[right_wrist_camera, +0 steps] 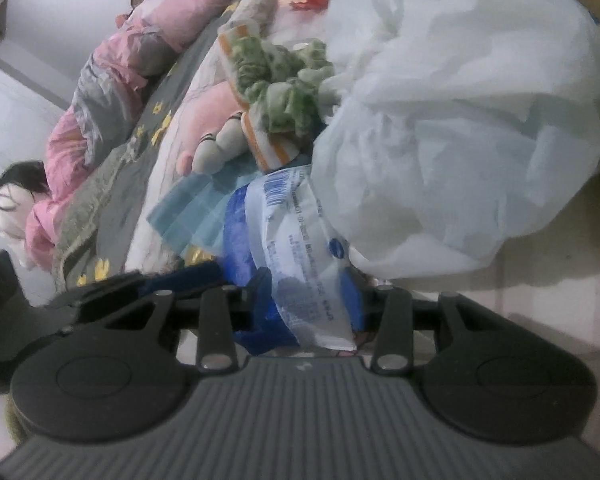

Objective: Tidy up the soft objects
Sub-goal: 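Close the right gripper on the blue wet-wipes pack and lift it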

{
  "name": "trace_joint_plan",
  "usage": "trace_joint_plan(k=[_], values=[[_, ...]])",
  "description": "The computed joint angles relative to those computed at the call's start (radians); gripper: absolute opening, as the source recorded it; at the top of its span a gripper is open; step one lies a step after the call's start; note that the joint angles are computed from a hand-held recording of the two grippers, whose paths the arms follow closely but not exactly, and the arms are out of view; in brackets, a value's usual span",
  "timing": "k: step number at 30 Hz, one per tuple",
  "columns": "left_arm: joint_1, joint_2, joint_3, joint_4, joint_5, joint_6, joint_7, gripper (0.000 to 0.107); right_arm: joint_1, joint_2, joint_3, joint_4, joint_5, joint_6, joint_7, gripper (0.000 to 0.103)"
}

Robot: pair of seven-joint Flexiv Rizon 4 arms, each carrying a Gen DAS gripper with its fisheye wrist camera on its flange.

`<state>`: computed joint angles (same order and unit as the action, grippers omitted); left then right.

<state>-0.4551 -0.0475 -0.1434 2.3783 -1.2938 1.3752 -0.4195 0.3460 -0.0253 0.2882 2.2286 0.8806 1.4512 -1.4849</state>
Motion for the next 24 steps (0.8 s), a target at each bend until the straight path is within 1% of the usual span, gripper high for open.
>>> trace_joint_plan(k=[3,5,6,8,10,12,13,14,15,16,17,19,21,24], values=[[-0.002,-0.012,-0.005,-0.002,0.015,0.018,-0.024,0.038,-0.020,-0.016,-0.008,-0.035,0.096,-0.044,-0.071,0.039],[-0.010,-0.016,-0.013,-0.001,-0.009,0.042,-0.010,0.038,-0.042,-0.028,-0.012,-0.065,0.187,-0.080,-0.146,0.039],[-0.018,-0.017,-0.018,-0.001,-0.034,0.060,0.007,0.038,-0.058,-0.036,-0.017,-0.085,0.246,-0.105,-0.196,0.041],[-0.037,-0.018,-0.026,0.002,-0.064,0.096,0.042,0.039,-0.083,-0.049,-0.026,-0.109,0.316,-0.145,-0.243,0.042],[-0.056,-0.015,-0.031,0.005,-0.089,0.126,0.076,0.040,-0.113,-0.047,-0.037,-0.126,0.394,-0.206,-0.295,0.043],[-0.086,-0.012,-0.038,0.000,-0.184,0.151,0.164,0.043,-0.127,-0.034,-0.045,-0.131,0.440,-0.241,-0.326,0.043],[-0.098,-0.007,-0.034,-0.002,-0.223,0.149,0.202,0.048,-0.127,-0.030,-0.048,-0.131,0.450,-0.245,-0.331,0.043],[-0.101,0.000,-0.027,-0.001,-0.231,0.127,0.213,0.059,-0.126,-0.026,-0.050,-0.131,0.456,-0.251,-0.331,0.043],[-0.098,0.009,-0.018,0.005,-0.216,0.099,0.205,0.063,-0.124,-0.023,-0.052,-0.130,0.458,-0.254,-0.331,0.043],[-0.101,0.015,-0.017,0.010,-0.214,0.098,0.208,0.067,-0.125,-0.018,-0.055,-0.131,0.470,-0.265,-0.337,0.043],[-0.109,0.017,-0.020,0.013,-0.222,0.113,0.224,0.069,-0.139,-0.004,-0.063,-0.135,0.535,-0.307,-0.385,0.043],[-0.115,0.021,-0.018,0.023,-0.206,0.114,0.238,0.073,-0.134,0.005,-0.068,-0.133,0.547,-0.310,-0.395,0.043],[-0.114,0.023,-0.016,0.032,-0.160,0.113,0.206,0.077,-0.122,0.014,-0.067,-0.132,0.544,-0.294,-0.395,0.043],[-0.104,0.028,-0.012,0.044,-0.074,0.103,0.137,0.083,-0.118,0.026,-0.076,-0.137,0.573,-0.311,-0.416,0.043]])
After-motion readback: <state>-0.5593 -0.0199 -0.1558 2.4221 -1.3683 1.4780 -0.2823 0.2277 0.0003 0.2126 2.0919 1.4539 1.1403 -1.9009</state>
